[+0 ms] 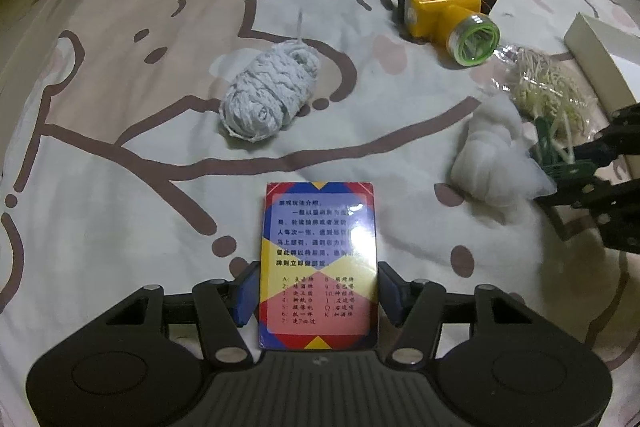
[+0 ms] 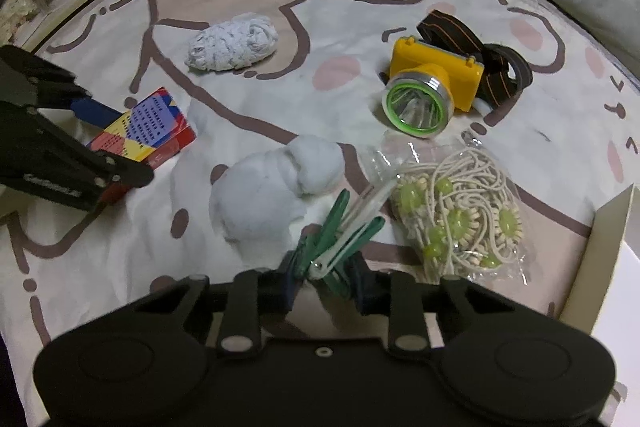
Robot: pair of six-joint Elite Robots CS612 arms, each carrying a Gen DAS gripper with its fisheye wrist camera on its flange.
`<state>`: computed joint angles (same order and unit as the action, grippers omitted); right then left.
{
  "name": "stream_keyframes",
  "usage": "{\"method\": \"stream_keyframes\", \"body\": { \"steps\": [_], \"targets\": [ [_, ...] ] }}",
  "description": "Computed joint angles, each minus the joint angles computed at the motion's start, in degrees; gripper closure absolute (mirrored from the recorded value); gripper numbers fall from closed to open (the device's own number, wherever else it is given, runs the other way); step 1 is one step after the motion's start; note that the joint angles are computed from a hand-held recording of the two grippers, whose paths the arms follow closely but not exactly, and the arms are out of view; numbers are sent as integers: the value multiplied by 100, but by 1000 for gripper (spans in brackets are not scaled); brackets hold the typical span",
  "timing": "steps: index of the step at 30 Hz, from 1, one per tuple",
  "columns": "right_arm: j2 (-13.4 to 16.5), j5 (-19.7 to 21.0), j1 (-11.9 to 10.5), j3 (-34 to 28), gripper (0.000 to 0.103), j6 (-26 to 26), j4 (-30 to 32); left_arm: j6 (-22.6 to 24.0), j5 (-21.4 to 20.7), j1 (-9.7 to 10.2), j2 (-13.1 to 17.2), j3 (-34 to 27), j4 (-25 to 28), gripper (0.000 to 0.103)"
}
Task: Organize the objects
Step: 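Lift the clothespin with the right tool while the left tool lifts the card box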
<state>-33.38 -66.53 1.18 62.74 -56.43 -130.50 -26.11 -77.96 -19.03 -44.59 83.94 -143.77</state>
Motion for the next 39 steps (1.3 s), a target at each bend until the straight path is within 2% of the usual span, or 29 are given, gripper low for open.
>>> {"method": "stream_keyframes", "body": {
  "steps": [6, 12, 18, 29, 39],
  "targets": [
    [-97, 200, -54, 145, 75, 104, -271, -255, 102, -9, -80, 81, -299, 43],
    [-184, 567, -144, 274, 75, 610, -815, -603, 272, -16, -200, 166, -748, 43],
    [-283, 816, -223, 398, 75, 1016, -1242, -661, 357, -37, -274, 213, -983, 43],
    [-387, 846, -239, 545, 75, 1085, -1315, -236, 200, -134, -173, 150, -134, 43],
    [-396, 793, -232, 543, 75, 978, -1180, -193, -24, -71, 14, -70, 268, 41]
  ]
}}
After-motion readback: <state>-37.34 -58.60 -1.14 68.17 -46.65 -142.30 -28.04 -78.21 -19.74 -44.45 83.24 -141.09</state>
